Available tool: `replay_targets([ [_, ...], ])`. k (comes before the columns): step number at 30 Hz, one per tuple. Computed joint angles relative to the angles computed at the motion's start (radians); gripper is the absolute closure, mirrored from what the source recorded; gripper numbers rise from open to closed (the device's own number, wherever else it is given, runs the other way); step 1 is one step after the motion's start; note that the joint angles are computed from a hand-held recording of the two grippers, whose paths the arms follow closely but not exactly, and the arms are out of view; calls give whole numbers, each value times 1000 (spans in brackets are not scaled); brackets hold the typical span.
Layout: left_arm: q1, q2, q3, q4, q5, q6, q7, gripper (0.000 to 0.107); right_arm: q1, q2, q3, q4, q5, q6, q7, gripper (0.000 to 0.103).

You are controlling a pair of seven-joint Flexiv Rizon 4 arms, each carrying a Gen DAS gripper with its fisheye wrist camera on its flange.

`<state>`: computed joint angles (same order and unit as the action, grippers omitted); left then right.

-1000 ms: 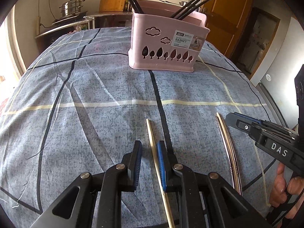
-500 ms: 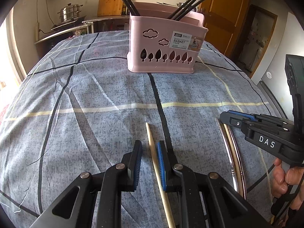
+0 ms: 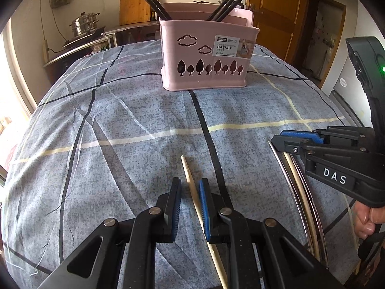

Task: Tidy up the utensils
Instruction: 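Lower the right tool onto a metal chopstick while the left tool approaches a wooden one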

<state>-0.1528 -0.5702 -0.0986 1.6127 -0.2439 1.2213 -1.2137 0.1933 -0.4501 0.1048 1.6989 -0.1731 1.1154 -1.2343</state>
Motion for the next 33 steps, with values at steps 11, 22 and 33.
replay_targets([
  [11,-13,-28,20,-81,31,-87,-25,94,-5,-19,13,-51,12,-60,-62,95],
  [22,41,-27,-46,-81,-80,-141,30,102,-60,13,64,-52,166,0,-127,99],
  [33,42,-17,-58,-78,-134,-137,84,102,-124,-11,91,-123,304,-70,-182,99],
])
